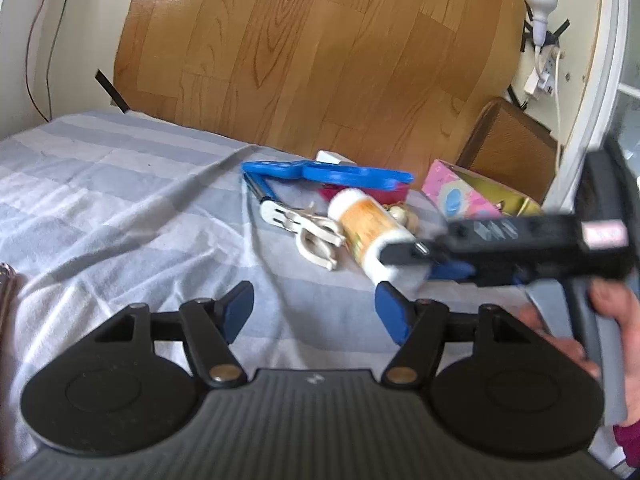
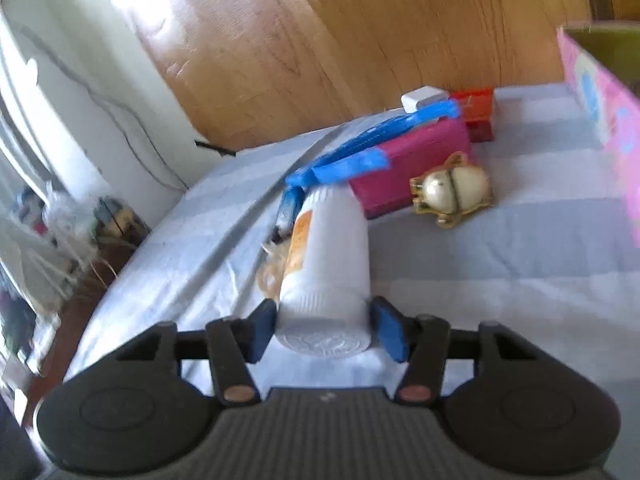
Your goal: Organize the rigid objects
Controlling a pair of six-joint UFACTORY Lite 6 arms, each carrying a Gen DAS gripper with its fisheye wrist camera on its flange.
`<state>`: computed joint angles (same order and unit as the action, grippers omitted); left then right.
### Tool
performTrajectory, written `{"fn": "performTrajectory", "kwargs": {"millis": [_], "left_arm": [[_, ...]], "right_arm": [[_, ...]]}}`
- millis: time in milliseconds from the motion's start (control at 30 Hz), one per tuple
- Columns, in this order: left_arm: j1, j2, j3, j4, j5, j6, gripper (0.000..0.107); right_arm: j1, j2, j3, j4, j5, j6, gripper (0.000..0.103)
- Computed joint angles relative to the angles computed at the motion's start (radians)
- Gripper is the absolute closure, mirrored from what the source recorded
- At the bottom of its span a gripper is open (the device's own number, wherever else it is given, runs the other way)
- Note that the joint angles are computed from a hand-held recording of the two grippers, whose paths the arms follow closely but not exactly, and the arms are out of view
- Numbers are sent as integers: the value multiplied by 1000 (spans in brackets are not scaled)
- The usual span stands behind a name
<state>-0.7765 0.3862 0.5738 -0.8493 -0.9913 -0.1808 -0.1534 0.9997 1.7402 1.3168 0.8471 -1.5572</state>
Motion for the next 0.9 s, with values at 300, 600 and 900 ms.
{"fn": "performTrajectory", "kwargs": {"millis": [300, 600, 900], "left_arm": [[27, 21, 93, 269, 63, -137, 27], [127, 252, 535, 362, 331, -33, 24], [167, 431, 841, 421, 555, -60, 40]], "right_arm": [[-312, -221, -250, -84, 67, -510, 34], [-392, -233, -394, 112, 67, -766, 34], [-334, -66, -194, 45, 97, -571, 50]]}}
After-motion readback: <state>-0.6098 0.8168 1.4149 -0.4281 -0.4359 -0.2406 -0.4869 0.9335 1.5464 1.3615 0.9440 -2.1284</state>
